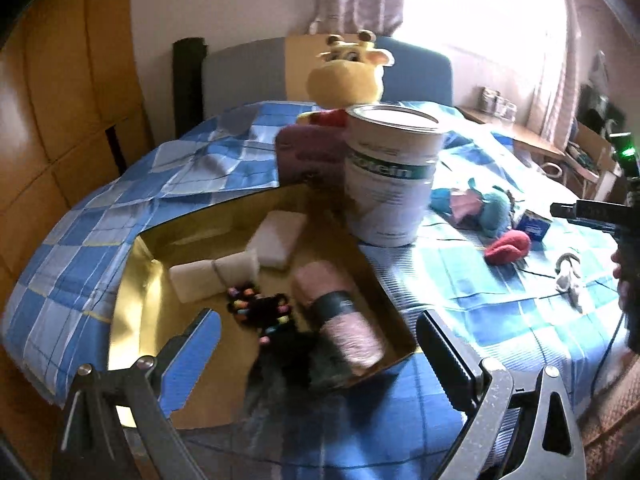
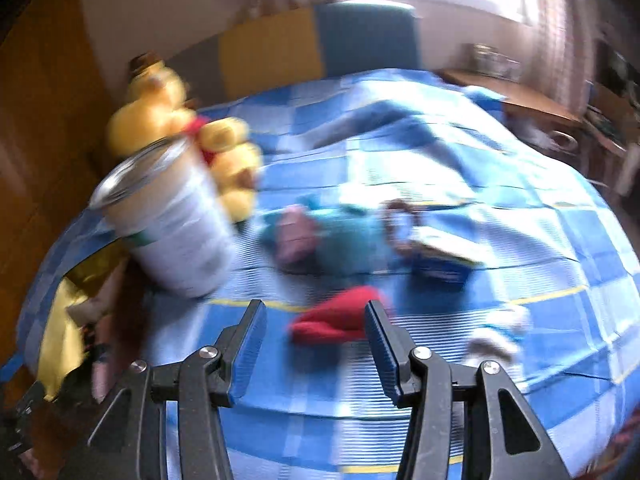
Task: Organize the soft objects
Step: 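Grasp the red fuzzy mitten with the left gripper while the right moves to the grey knitted mitten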
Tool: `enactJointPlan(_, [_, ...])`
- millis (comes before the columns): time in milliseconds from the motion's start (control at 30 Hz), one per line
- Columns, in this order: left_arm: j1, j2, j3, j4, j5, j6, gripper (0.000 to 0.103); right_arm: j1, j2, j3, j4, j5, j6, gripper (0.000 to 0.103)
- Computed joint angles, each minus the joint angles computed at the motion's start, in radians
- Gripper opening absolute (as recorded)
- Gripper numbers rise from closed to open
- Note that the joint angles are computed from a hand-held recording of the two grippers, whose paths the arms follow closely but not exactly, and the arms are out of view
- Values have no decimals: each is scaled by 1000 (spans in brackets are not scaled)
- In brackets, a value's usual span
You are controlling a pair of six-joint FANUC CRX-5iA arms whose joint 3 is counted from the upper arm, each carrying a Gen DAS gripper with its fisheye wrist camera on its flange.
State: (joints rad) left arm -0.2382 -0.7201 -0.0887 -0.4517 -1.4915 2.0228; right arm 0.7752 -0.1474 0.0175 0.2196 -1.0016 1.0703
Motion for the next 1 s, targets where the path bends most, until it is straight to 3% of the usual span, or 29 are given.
enactJointPlan(167, [-83, 69, 35, -8, 20, 4, 99, -126, -20, -81, 79, 43, -163, 51])
enactJointPlan(367, [-128, 156, 56, 51, 74, -45, 99, -282, -17, -62, -34, 36, -368, 51])
enactJointPlan(533, [-85, 233, 57, 194, 129, -134, 98, -348, -3, -25, -150, 3, -361, 51])
enactJointPlan(633, [-78, 277, 65, 228, 142, -145, 89, -367, 2, -11, -206, -8, -338, 51])
enactJointPlan(733, [-38, 332, 71, 309, 155, -170, 88, -366, 0, -8, -243, -16, -327, 51])
enactJointPlan(1000, [-19, 467, 114, 357, 231, -230, 89, -392, 13, 23, -335, -42, -274, 51])
